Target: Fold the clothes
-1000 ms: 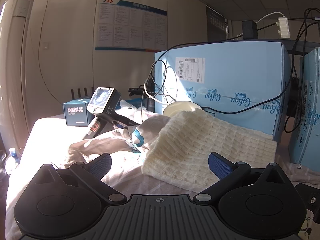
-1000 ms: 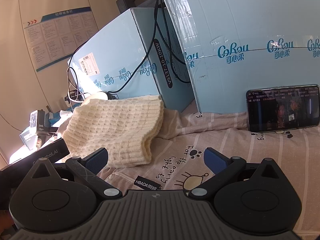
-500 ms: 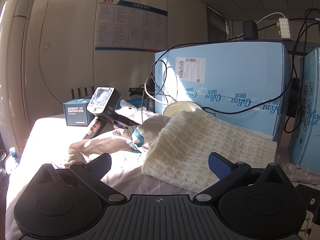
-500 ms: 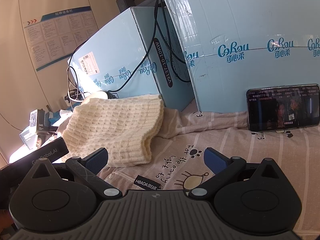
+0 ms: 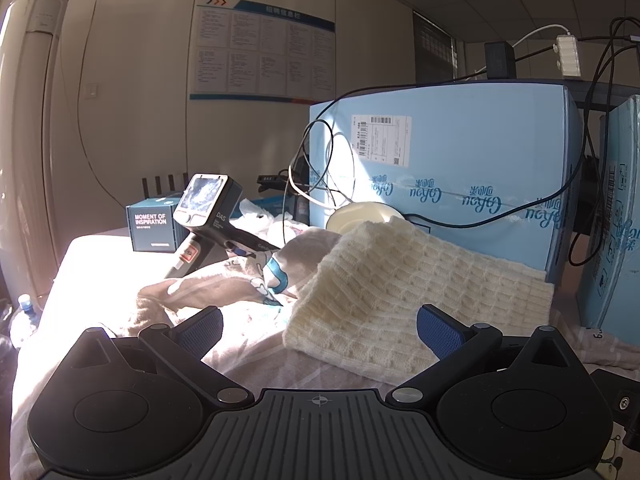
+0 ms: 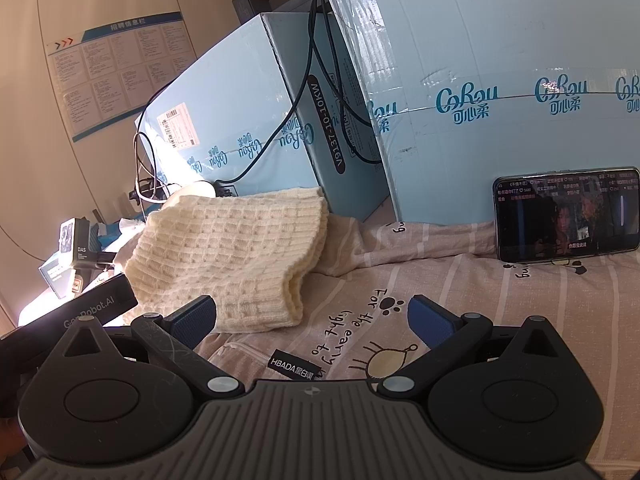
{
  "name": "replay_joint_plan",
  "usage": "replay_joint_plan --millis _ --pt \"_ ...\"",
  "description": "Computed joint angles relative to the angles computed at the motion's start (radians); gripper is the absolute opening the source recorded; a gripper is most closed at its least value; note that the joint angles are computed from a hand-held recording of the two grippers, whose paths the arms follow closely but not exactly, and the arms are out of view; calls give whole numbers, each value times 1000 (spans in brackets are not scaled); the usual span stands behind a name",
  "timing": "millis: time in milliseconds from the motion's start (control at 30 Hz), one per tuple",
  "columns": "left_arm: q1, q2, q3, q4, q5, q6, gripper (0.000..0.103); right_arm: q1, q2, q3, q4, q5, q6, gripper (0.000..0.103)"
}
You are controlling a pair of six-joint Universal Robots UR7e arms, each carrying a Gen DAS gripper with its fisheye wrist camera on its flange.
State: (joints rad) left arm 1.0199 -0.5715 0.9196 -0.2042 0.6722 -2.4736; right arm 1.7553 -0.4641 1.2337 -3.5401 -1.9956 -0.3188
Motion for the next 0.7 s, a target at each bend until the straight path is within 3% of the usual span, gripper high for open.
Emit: replay_joint_plan --millis 700 --pt "-1 1 1 2 -1 -4 103 -2 -3 3 5 1 0 103"
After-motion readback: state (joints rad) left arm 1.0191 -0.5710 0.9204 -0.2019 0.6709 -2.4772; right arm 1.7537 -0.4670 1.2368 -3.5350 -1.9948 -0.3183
